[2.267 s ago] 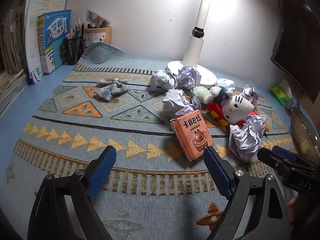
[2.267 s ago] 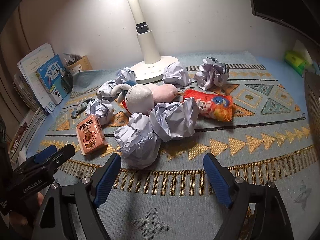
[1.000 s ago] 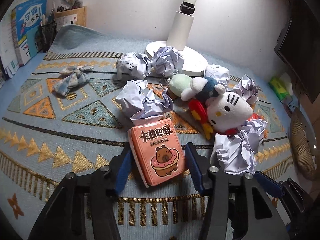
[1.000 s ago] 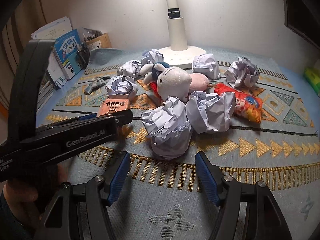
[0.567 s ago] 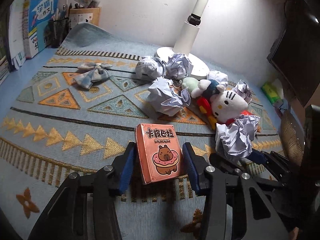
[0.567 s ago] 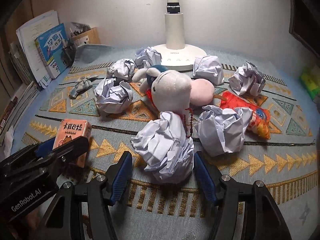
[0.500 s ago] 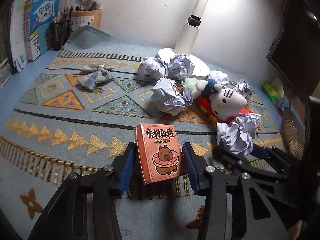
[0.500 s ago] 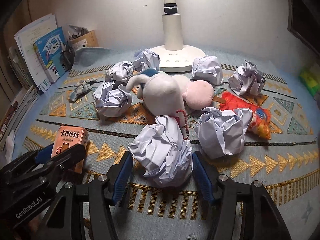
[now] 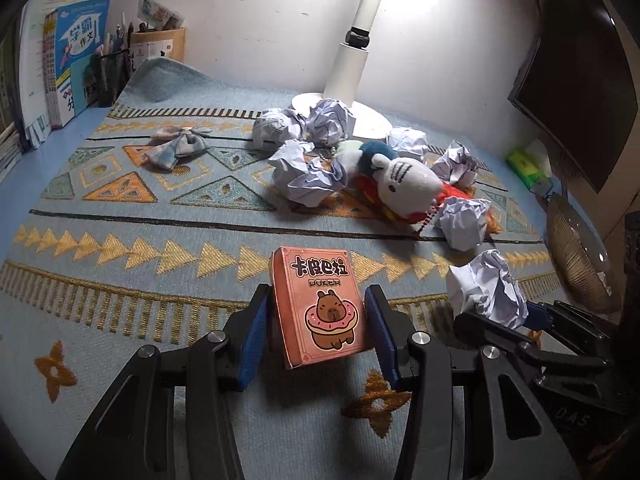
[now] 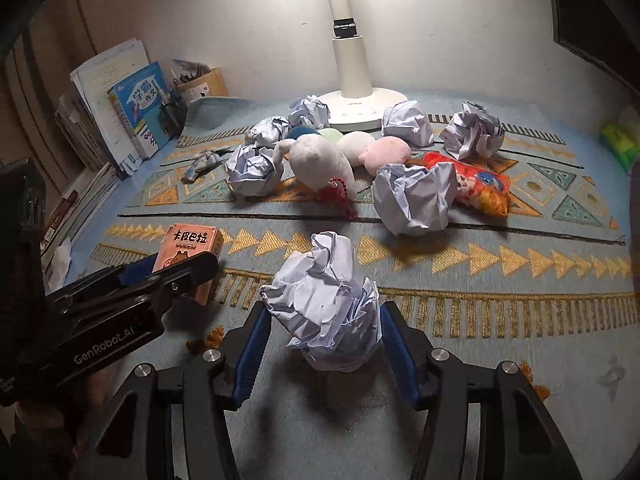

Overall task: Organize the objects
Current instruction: 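Grasp the pink capybara box with the left tool while the right tool grasps a paper ball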

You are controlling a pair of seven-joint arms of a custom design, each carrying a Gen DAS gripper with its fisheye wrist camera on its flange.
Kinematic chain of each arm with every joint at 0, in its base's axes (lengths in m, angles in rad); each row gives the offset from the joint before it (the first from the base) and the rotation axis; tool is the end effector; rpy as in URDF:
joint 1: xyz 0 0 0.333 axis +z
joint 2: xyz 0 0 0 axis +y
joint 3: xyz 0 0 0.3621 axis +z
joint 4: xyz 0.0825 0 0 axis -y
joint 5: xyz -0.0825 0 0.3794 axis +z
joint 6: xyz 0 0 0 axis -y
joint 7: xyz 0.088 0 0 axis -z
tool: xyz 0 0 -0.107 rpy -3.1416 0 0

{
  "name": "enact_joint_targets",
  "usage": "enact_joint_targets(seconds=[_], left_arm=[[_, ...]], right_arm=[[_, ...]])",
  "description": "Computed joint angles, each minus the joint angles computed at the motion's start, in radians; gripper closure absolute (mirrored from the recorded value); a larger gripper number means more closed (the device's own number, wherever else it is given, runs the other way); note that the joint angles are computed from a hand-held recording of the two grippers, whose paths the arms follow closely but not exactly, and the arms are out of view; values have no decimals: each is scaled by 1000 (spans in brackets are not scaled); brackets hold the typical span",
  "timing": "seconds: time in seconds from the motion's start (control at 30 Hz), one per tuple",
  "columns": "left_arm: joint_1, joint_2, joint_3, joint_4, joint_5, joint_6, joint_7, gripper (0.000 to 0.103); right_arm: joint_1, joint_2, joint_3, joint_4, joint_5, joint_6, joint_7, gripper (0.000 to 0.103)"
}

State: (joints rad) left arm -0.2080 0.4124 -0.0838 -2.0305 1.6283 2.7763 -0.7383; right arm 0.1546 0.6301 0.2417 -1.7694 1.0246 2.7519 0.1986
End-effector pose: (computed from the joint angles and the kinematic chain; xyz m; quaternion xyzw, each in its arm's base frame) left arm 0.5732 -0.2149 0.2943 -0.8059 0.4549 -0.2840 0.2509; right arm 0.6695 0.2166 0.2752 -0.8659 0.3572 -0.0360 0.3485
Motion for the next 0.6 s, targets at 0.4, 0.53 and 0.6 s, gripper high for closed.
enact_joint_targets(seconds=[0.4,0.53,0.6], left_arm=[[-41,21,8,21,-69,-59,113,59],[-44,22,9,22,-83,-65,127,59],[-49,21,8,23,-99,-80,143,59]], right_arm=[[-9,16,4,9,22,-17,4,31],[-15,14,14,5,50,3,-22,48],[-26,7,28,-4,81,17,-55,53]])
